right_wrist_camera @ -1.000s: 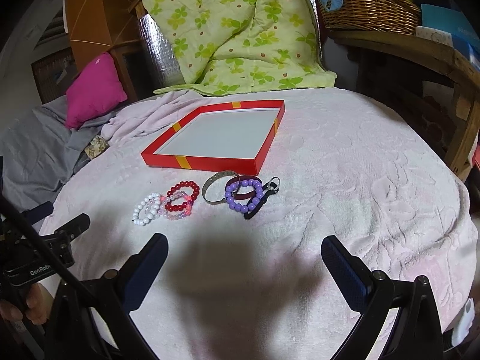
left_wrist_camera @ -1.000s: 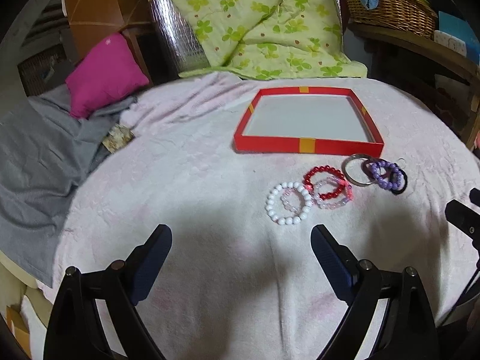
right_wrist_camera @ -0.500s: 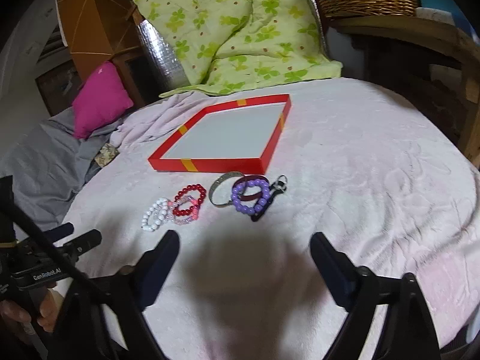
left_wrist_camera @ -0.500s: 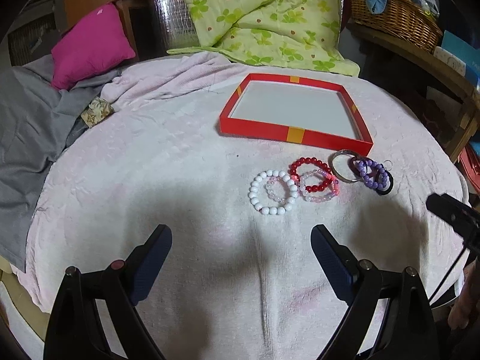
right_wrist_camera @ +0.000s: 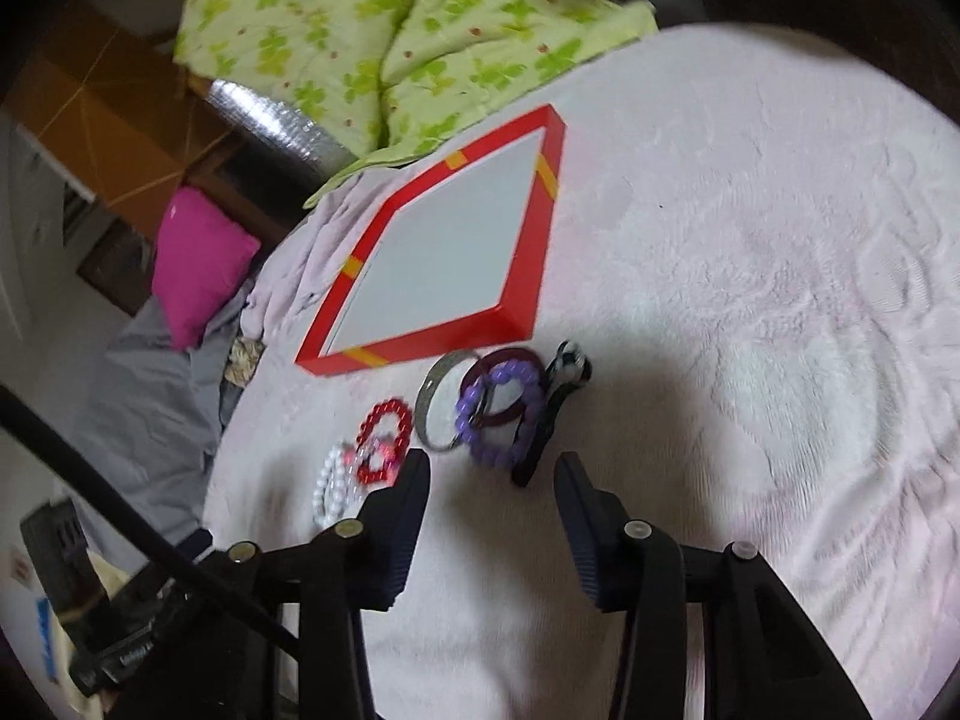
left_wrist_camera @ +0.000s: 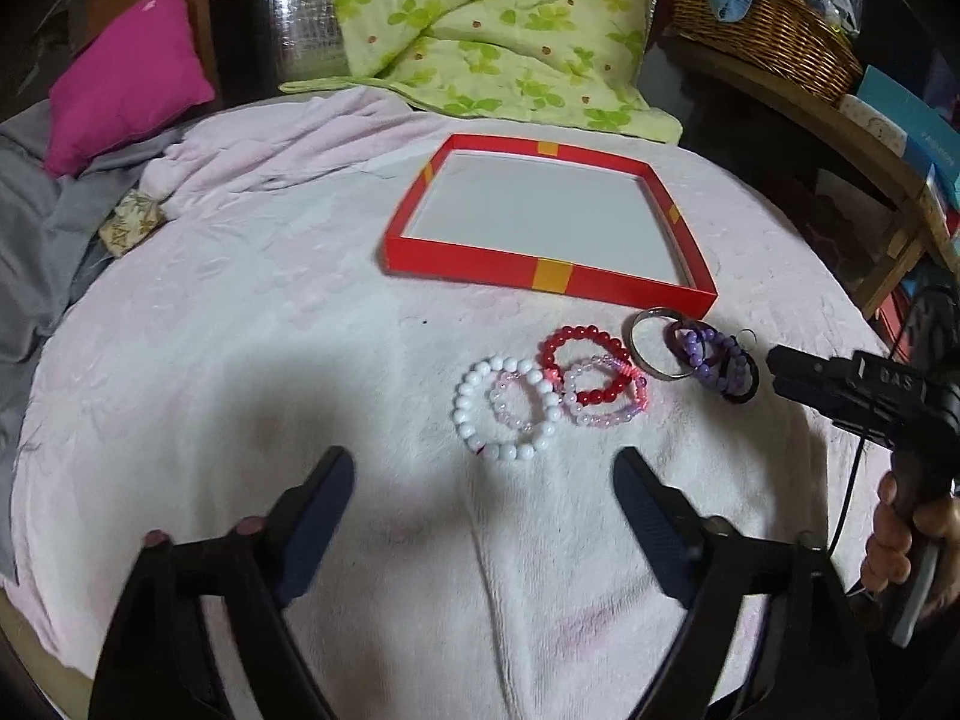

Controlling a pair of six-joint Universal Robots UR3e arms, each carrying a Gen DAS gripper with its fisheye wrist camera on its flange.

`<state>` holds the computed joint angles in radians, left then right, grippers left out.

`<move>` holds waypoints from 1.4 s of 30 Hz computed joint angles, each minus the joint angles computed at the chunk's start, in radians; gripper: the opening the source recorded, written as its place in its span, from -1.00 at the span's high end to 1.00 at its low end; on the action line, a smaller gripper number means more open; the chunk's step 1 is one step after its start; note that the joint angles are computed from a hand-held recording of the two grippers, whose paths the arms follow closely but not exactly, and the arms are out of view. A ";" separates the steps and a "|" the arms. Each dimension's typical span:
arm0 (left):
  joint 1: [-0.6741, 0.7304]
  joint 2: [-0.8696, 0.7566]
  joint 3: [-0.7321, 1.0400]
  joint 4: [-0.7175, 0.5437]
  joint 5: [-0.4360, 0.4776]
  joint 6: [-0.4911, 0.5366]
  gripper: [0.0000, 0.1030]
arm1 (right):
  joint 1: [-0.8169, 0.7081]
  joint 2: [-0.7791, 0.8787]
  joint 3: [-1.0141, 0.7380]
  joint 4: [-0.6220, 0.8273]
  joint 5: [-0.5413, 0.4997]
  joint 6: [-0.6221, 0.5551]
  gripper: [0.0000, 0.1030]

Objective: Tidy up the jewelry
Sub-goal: 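Grasp the black clip keychain with the right tool while the left tool grasps the white bead bracelet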

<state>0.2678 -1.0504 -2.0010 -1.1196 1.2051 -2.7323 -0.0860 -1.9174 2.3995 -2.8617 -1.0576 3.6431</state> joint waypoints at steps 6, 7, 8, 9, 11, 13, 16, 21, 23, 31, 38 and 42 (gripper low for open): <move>-0.073 -0.116 0.017 0.036 0.008 0.016 -0.29 | -0.121 0.077 0.055 -0.090 0.189 0.046 0.45; -0.079 -0.126 0.017 0.042 0.008 0.013 -0.29 | -0.119 0.096 0.047 -0.101 0.198 0.049 0.51; -0.095 -0.145 0.018 0.059 0.014 0.004 -0.29 | -0.115 0.111 0.038 -0.106 0.197 0.049 0.55; -0.104 -0.155 0.013 0.076 0.019 0.001 -0.29 | -0.110 0.127 0.030 -0.114 0.192 0.053 0.58; -0.122 -0.186 0.011 0.102 0.024 -0.005 -0.27 | -0.113 0.156 0.032 -0.141 0.205 0.068 0.86; -0.132 -0.212 0.012 0.110 0.030 -0.006 -0.12 | -0.127 0.163 0.042 -0.154 0.222 0.079 0.86; -0.148 -0.258 0.009 0.142 0.055 -0.017 0.15 | -0.157 0.126 0.069 -0.146 0.256 0.065 0.86; -0.136 -0.283 -0.012 0.173 0.037 -0.019 0.55 | -0.229 0.012 0.127 -0.067 0.310 0.007 0.86; -0.129 -0.283 -0.019 0.178 0.022 -0.017 0.81 | -0.248 -0.035 0.136 -0.016 0.313 -0.015 0.86; -0.070 -0.217 -0.069 0.178 -0.056 0.004 0.86 | -0.332 -0.088 0.171 0.126 0.401 -0.038 0.77; -0.008 -0.172 -0.064 0.141 -0.089 0.001 0.81 | -0.243 0.041 0.154 -0.118 0.341 0.080 -0.25; -0.004 -0.195 -0.057 0.147 -0.092 -0.020 0.10 | -0.172 0.139 0.100 -0.185 0.277 0.118 0.27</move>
<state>0.2638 -1.2457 -2.0580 -0.9731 1.1127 -2.7523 -0.2577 -1.7780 2.4990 -3.0463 -0.7807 3.7615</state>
